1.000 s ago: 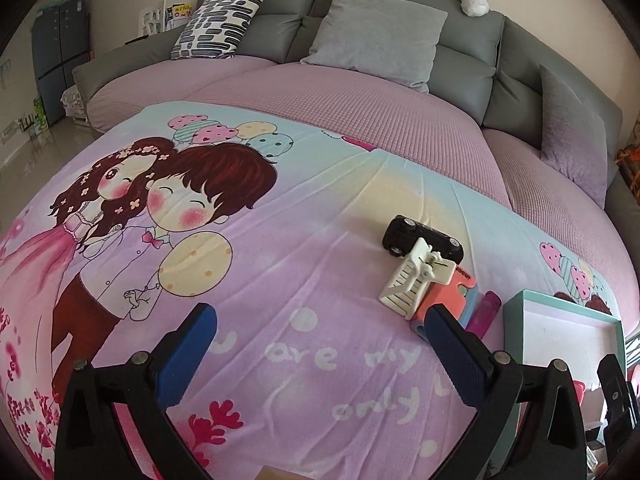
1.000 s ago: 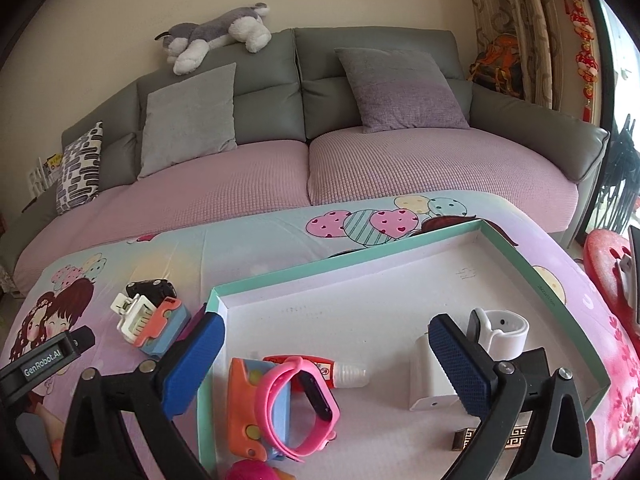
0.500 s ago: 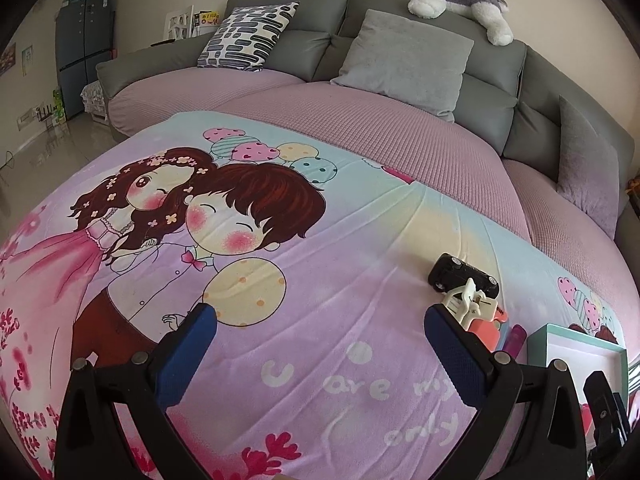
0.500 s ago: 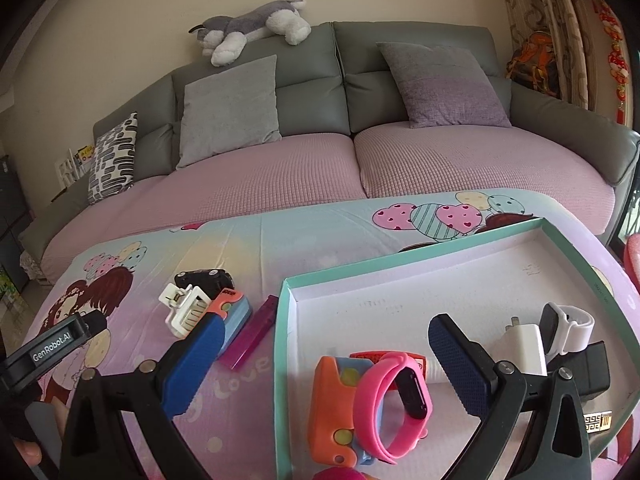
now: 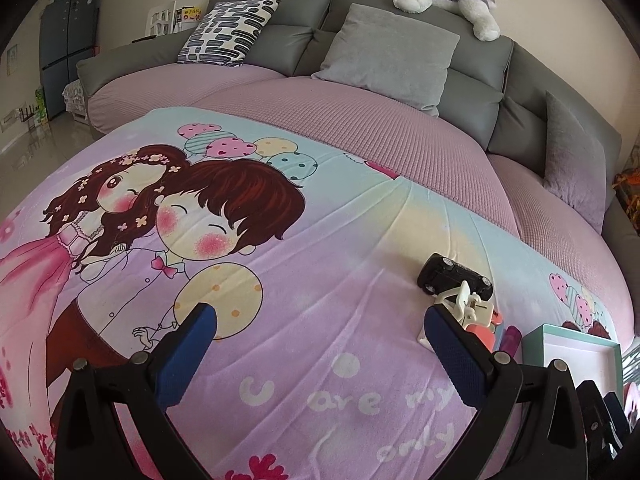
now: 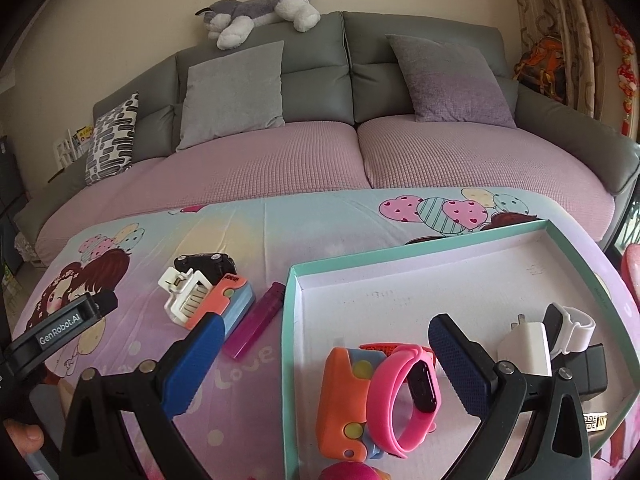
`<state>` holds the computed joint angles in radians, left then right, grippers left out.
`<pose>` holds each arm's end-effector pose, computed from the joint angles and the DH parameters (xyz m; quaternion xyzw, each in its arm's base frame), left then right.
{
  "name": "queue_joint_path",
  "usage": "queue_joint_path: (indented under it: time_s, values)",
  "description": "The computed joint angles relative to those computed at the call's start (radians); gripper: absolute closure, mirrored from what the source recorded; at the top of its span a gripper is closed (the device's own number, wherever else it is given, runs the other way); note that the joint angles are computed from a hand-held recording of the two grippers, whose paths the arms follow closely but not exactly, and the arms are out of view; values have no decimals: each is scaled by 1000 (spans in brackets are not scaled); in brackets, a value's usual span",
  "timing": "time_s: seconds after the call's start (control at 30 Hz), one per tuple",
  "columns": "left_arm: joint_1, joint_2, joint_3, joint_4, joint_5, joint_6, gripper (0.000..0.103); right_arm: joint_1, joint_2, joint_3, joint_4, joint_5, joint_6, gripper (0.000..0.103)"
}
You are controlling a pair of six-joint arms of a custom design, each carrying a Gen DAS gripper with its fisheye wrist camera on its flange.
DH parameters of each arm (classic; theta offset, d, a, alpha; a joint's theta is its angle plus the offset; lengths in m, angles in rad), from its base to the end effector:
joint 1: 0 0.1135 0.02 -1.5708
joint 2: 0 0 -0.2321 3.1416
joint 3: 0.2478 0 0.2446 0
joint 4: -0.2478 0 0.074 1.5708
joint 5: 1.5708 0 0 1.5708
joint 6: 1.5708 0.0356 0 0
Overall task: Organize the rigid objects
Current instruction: 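Move both tools back toward the white clip holder and phone cases, then grasp the white clip holder with the left tool while the right tool grasps the coral-and-blue case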
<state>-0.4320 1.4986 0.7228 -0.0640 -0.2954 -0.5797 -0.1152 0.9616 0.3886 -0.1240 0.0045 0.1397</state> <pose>0.2647 -0.1106 0.1413 -0.1206 0.9174 -0.0511 0.3758 0.2016 -0.0235 0.1553 0.1161 0.8986 0.0031 0.4231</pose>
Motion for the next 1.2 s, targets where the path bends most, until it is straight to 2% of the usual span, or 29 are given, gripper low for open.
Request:
queue_joint_path:
  time_s: [0.07,0.2,0.4,0.7,0.83,0.97,1.07,1.2]
  values:
    - [-4,4,10,7,-5,2,0,1,38,31,-22,-12,2,0]
    - [-2,44,65,-20,68,23,0,26,100,82,-37,18,5,0]
    - [-46,142,182,-78,67,107,0,14,185,174,-29,55,31,0]
    - [-64,283,280,-80,136,162,0,-44,359,296,-72,-2,15,0]
    - [-60,298,277,-58,129,164,1,-50,399,329,-97,-60,1,0]
    - [-45,310,267,-15,163,165,28,-39,437,365,-123,-90,-28,0]
    - [-48,318,262,13,170,178,30,-39,465,395,-147,-116,-45,0]
    - [-43,306,237,78,209,191,50,-29,504,441,-187,-128,-69,1]
